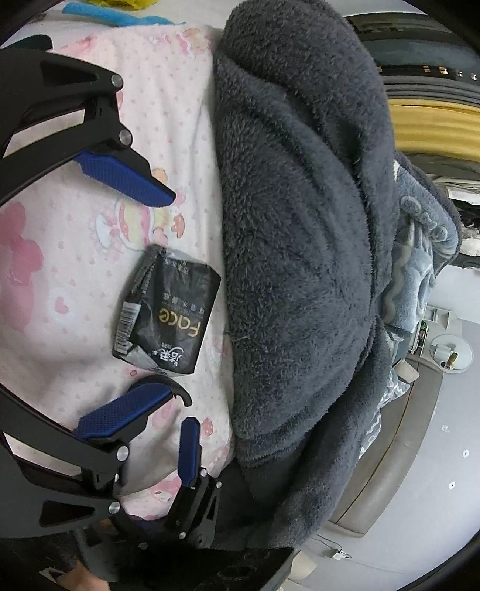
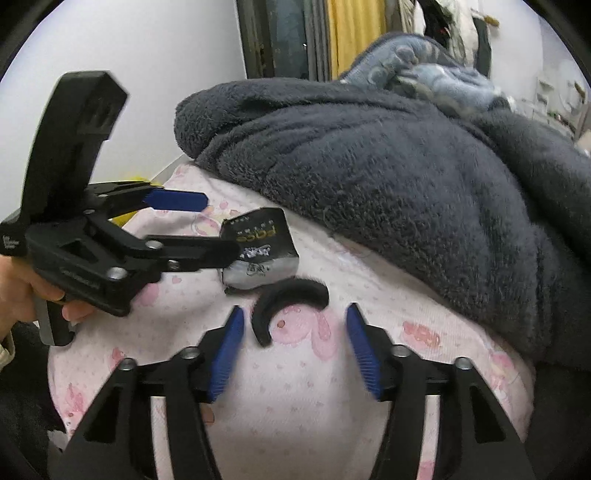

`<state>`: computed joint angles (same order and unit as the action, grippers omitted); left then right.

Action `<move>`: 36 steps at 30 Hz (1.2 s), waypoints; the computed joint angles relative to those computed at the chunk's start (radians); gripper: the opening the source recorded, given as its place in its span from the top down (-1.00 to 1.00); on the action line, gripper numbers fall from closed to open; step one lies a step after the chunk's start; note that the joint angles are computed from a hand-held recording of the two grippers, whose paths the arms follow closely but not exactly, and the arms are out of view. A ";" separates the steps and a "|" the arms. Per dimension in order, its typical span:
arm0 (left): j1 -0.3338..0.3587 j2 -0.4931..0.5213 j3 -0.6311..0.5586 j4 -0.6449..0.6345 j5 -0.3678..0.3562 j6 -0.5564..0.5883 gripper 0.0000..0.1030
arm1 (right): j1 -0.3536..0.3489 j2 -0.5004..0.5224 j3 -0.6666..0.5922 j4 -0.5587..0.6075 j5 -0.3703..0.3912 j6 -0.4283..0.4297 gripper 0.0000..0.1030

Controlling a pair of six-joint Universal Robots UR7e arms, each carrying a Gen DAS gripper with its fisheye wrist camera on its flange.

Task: Collect trash
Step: 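Grasp the black 'Face' tissue packet with the left gripper while the right gripper grasps the black rubber ring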

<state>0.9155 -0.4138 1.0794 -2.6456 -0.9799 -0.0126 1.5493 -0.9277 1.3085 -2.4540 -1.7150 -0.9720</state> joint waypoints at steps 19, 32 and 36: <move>0.054 0.043 -0.114 0.115 -0.185 -0.038 -0.83 | -0.011 0.046 -0.077 0.099 0.013 -0.089 -0.40; 0.056 0.055 -0.137 0.147 -0.174 -0.025 -0.73 | -0.008 0.061 -0.107 0.138 0.005 -0.085 -0.43; 0.058 0.064 -0.155 0.167 -0.171 -0.017 -0.57 | -0.008 0.069 -0.121 0.153 0.009 -0.086 -0.45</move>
<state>0.9732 -0.3497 0.9249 -2.4782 -1.1510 -0.0299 1.5411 -0.8585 1.1878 -2.3009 -1.7064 -1.0579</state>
